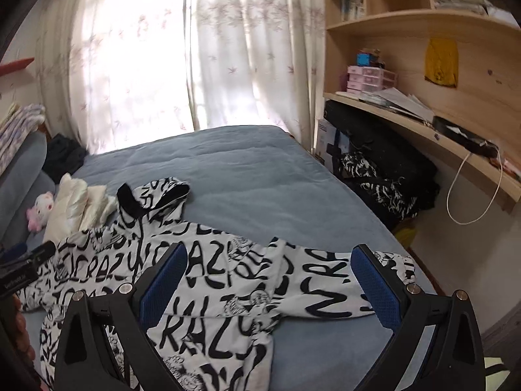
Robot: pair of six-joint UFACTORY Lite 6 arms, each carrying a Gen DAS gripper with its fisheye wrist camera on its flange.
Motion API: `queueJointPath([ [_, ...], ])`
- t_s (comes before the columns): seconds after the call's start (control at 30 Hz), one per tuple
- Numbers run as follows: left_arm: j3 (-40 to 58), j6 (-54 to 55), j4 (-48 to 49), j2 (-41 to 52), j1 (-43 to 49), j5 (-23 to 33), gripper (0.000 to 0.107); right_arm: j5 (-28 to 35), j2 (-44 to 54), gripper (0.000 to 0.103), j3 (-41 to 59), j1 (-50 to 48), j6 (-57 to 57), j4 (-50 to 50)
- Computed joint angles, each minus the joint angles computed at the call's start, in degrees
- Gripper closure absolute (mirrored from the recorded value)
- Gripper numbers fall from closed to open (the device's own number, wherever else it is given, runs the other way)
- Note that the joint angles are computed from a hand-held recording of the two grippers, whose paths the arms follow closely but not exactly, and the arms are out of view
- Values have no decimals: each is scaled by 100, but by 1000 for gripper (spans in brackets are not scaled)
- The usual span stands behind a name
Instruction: Fold large clothes
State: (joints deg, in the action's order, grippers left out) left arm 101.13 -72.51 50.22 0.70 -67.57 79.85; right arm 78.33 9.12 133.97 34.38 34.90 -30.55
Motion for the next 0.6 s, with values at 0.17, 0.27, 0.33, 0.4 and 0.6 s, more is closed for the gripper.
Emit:
queueJointPath([
  [0.17, 715, 302, -130, 1033, 320, -422, 8, -637, -396, 1, -924, -1826, -771, 1380],
  [0.27, 1314, 525, -308, 1815, 516, -678, 8, -1232, -801, 1, -2074, -2647, -1361, 1877],
  [0.33, 1894, 746, -528, 2455, 634, -737, 8, -1537, -937, 1, -2690, -2991, -1652, 1957],
  [0.4, 2369, 834, -694, 3043, 708, -865, 8, -1573, -861, 1, -2893, -3646, -2316, 2356],
  [0.6, 3492, 1066, -1385, 4638, 963, -1325, 19, -2246, -902, 1, -4502, -5490, -3468, 3772],
])
